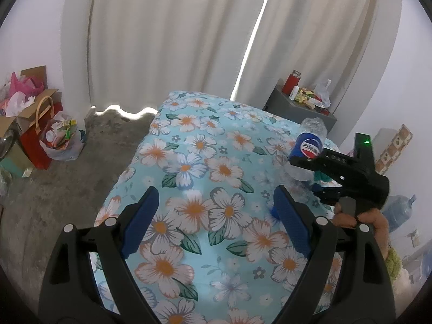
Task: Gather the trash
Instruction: 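Grasp the Pepsi bottle with the right tool while the left tool grasps the green scrubber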
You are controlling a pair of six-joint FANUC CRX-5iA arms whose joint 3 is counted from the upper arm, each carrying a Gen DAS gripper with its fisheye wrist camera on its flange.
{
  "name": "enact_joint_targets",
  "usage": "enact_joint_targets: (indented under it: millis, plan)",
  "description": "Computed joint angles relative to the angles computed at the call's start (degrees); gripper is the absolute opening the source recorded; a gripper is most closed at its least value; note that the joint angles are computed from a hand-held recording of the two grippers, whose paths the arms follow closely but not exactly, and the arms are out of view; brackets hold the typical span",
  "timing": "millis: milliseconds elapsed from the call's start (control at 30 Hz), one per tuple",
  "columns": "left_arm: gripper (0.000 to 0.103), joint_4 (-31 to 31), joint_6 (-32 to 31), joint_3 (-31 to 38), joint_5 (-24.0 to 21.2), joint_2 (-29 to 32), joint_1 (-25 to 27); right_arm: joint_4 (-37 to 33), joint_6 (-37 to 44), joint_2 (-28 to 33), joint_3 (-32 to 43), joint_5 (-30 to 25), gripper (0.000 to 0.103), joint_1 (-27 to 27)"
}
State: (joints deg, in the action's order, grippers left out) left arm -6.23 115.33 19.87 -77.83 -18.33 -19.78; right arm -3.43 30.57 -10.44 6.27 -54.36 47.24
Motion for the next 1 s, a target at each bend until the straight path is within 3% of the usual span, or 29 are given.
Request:
enact_joint_targets:
  millis: [233, 367, 467, 567, 633, 733, 833, 900, 1000]
  plan:
    - [0.082, 2.68, -0.23, -0.51, 1.0, 1.44, 0.36, -3.2, 4.72, -10.95, -4.77, -2.44, 0.063, 0.23]
    - [0.082, 5.12, -0.8, -0.16, 2.54, 3.87, -0.63, 6.66, -2.96, -21.69, -12.32, -3.66, 0.063, 5.36]
    - [0.082, 8.78, -1.27, 0.09, 4.49, 6.18, -0.87, 20.48, -13.59, -29.23, -17.2, -11.76, 0.063, 13.81]
    - [0.082, 15.33, -2.15, 0.43, 7.01, 9.46, -0.67, 27.8, -20.68, -32.82, -19.25, -22.09, 0.063, 22.37]
    - [0.082, 21.48, -3.03, 0.39, 9.43, 12.3, -0.55, 28.59, -23.36, -34.17, -20.57, -25.27, 0.063, 24.76]
    - [0.082, 31.18, -3.66, 0.27, 11.83, 17.43, -0.68, 27.0, -25.97, -34.77, -22.75, -27.18, 0.063, 24.7]
    - [0.082, 37.74, 0.73, 1.66, 12.32, 23.63, -1.4, 26.67, -28.01, -35.61, -24.81, -26.02, 0.063, 24.89]
    - [0.082, 37.59, 3.97, 4.08, 11.74, 27.08, -2.33, 27.1, -28.12, -35.7, -25.09, -25.49, 0.063, 25.15]
    - [0.075, 30.12, 10.46, 13.12, 6.44, 33.25, -4.79, 28.06, -29.84, -37.0, -26.2, -25.53, 0.063, 26.93]
